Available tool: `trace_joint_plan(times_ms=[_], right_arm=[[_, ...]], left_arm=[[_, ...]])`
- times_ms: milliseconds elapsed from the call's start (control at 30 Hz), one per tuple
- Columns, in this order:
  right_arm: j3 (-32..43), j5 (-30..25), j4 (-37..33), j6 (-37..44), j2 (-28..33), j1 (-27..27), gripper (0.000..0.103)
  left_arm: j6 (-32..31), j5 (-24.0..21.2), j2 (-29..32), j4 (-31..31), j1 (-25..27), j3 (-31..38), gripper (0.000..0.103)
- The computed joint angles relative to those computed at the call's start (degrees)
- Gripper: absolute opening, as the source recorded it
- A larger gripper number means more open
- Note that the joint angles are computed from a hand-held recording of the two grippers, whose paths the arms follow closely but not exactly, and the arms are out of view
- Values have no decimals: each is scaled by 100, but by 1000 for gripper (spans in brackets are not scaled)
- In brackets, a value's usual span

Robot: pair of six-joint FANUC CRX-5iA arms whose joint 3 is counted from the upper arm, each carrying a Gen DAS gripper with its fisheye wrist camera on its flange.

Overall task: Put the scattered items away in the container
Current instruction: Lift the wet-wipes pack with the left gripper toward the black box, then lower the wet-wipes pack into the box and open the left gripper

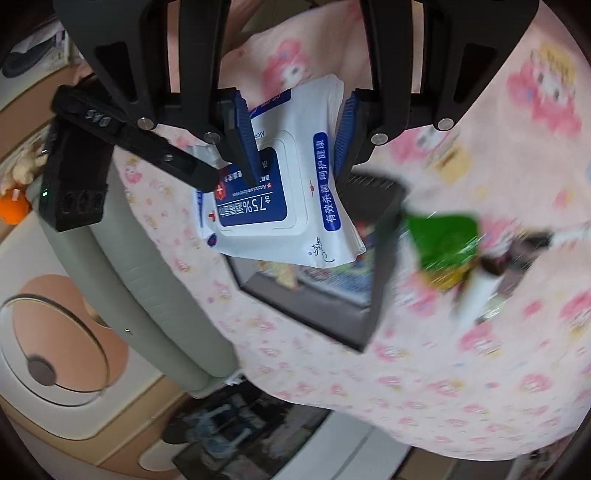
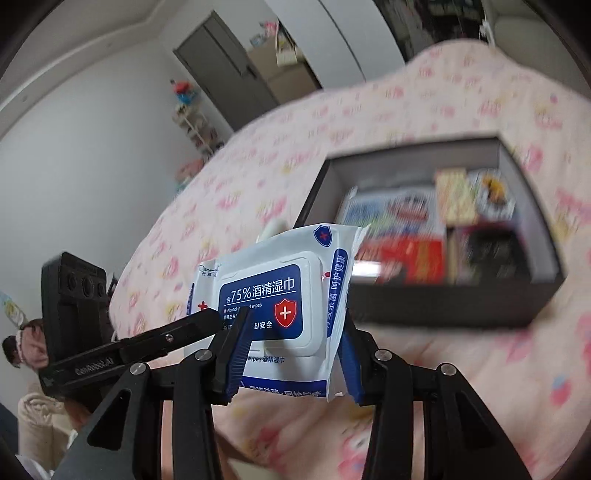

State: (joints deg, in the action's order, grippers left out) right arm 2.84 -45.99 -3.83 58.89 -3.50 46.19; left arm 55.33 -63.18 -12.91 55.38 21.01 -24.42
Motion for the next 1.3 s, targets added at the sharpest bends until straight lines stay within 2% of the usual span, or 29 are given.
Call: trace_joint_plan(times_ms=[167,267,367,533,667,767,967,1067,1167,1233,1300], right_arm=[[403,25,-185,343,280,-523,40],[604,-35,-118,472,493,-758,40],[831,-88,-430,824,775,-1027,40],[1085,-203,-817,1220,1158,-1306,40],[1090,-213,-699,1194,1302,-1301,40],[1266,-537,-712,1183,1512,-1340,40],[1553,-1035,-1198,1462,1778,-1502,40],[1547,-1109,-933,1417,1813,-1389,42],[1387,-998,-400,987,1786,-1229,42],[1284,-903,-191,841,1736,-1180,42],[1083,-747,317,462,1663,-1077,42]], left_arm=[[221,470,711,-259,-631,805,38],[585,619,1123,-559,-925,1246,38],[1003,731,1508,-881,-1120,1592,38],[1549,634,1946,-1497,-1280,2075,38],[1987,392,2251,-2049,-1385,2491,39],[2296,242,2368,-2551,-1492,2774,39],[2921,-128,2563,-3273,-1620,3186,42],[3097,-460,2700,-3691,-1724,3462,46],[3177,-483,2678,-3866,-1770,3504,49],[3357,-543,2657,-4042,-1802,3593,48],[3478,-440,2552,-4253,-1851,3588,47]])
